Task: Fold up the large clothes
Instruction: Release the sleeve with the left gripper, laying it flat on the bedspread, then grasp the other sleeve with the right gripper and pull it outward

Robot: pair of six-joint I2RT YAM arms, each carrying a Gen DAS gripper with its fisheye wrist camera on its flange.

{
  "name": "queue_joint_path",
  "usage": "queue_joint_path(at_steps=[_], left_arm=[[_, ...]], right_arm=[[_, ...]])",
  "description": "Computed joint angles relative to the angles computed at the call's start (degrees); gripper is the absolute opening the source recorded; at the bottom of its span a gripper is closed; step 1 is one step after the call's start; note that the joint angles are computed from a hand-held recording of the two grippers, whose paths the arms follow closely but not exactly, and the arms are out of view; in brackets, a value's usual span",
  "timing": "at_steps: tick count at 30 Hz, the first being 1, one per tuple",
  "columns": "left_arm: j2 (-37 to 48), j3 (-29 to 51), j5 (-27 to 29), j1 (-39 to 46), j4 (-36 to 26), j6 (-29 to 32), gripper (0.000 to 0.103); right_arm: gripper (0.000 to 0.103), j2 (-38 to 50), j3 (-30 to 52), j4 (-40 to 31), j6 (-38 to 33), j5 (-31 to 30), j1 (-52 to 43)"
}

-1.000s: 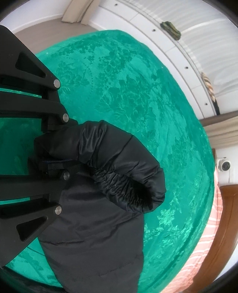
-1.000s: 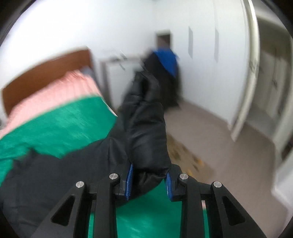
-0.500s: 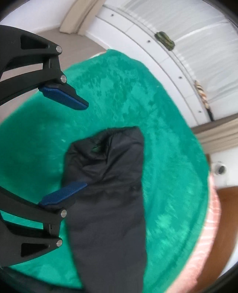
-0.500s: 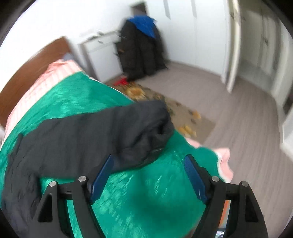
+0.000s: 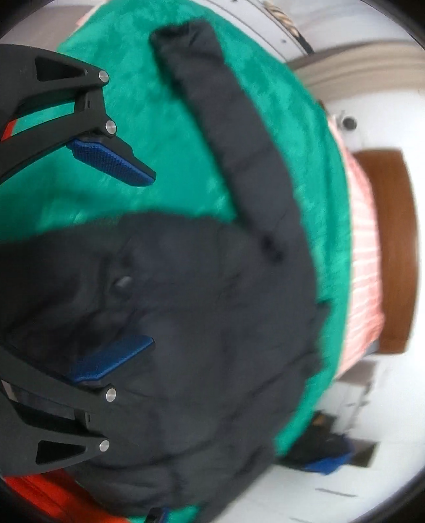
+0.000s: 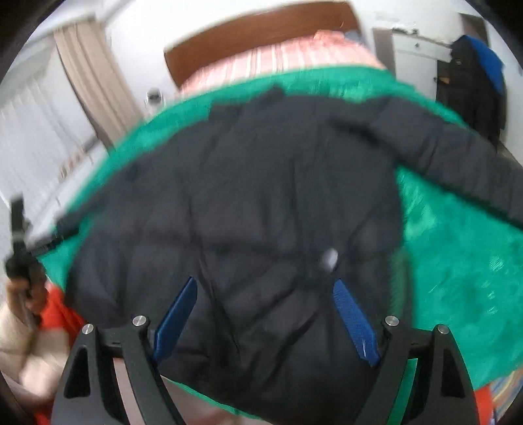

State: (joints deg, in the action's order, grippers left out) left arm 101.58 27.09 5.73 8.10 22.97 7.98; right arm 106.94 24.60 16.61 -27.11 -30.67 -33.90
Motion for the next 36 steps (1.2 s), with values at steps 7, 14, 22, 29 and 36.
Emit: queue_joint_path(at_steps=[7, 14, 22, 29, 36], left_arm=[[10.4, 2.1, 4.3, 4.9, -0.1, -1.4, 0.102], [-5.8, -2.2, 5.1, 7.1, 1.8, -5.0, 0.102], [3.1, 6.8, 0.2, 7.3, 3.6, -8.3, 0.102], [10.9, 2.2, -3.5, 8.1, 12.7, -6.2, 0.102], [12.1, 1.5, -6.7, 8.2, 17.7, -7.1, 0.102]], right_arm=[[0.085, 3.5, -2.3, 4.0, 0.6, 1.7, -2.8], [0.089, -1.7, 4.2, -9.3, -2.3, -10.0, -14.7], [0.091, 9.2, 24.3, -9.9, 13.5, -17.8, -26.6], [0.090, 29.7, 49.1, -11.3, 38.4, -18.3, -35.6], [0.021, 41.6, 70.4, -15.2, 55.4, -15.2, -34.3]])
